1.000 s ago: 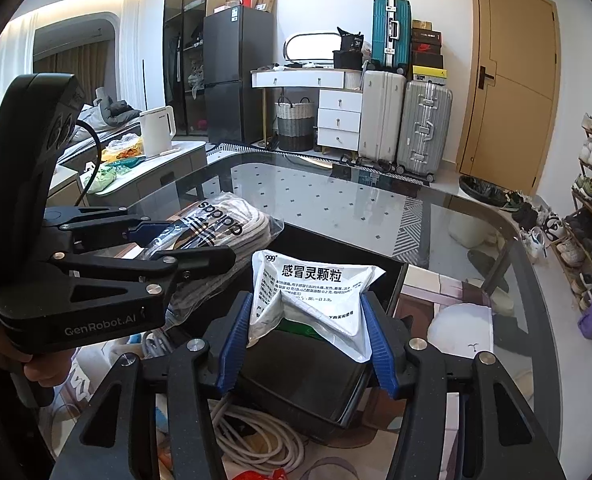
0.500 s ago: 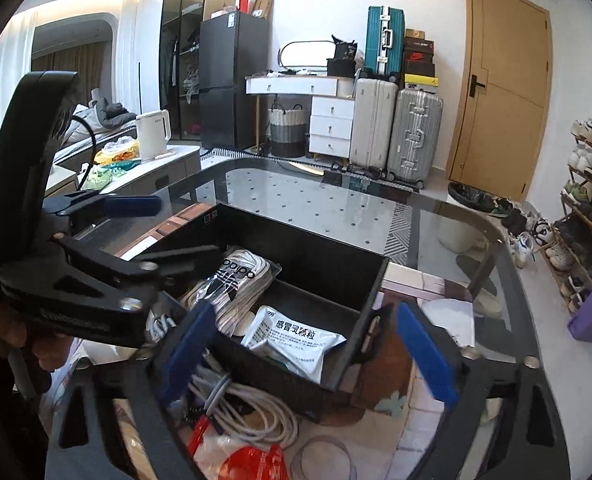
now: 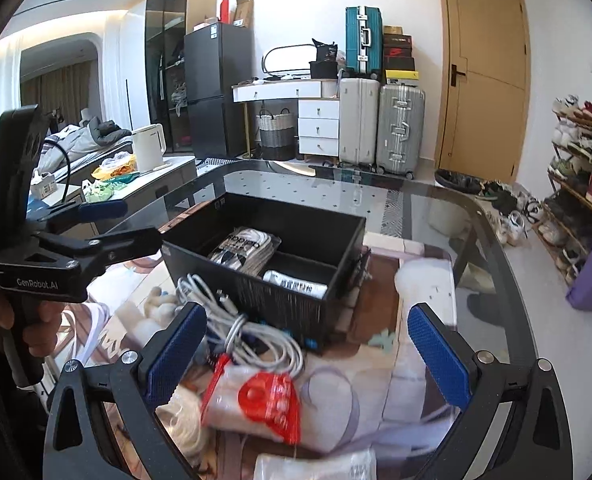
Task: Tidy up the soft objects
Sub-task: 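Open the left gripper over the black box while the right releases the packet inside, then move the right gripper to the second white medicine packet and grasp it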
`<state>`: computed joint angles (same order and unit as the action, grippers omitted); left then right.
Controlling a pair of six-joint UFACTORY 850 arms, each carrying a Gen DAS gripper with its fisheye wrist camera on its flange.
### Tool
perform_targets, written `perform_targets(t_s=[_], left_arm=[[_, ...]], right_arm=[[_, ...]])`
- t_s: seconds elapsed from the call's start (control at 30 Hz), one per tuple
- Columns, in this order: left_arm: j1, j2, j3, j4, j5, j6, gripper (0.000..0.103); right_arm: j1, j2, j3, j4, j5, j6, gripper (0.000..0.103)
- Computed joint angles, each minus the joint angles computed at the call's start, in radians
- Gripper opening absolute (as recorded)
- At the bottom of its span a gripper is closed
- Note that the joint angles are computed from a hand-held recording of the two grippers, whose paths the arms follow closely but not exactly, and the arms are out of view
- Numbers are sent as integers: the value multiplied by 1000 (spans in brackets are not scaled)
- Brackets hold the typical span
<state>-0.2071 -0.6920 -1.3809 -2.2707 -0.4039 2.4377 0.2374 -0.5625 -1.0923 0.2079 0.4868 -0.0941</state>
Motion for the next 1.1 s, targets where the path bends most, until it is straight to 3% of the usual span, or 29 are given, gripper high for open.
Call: perform_targets(t_s=[0.43, 1.1], left_arm=[[4, 63, 130, -108, -25, 125, 103], [10, 74, 182, 7, -35, 40, 103]], right_arm=[[16, 76, 144, 32, 36, 13, 102], [12, 31, 161, 30, -54, 45, 102]])
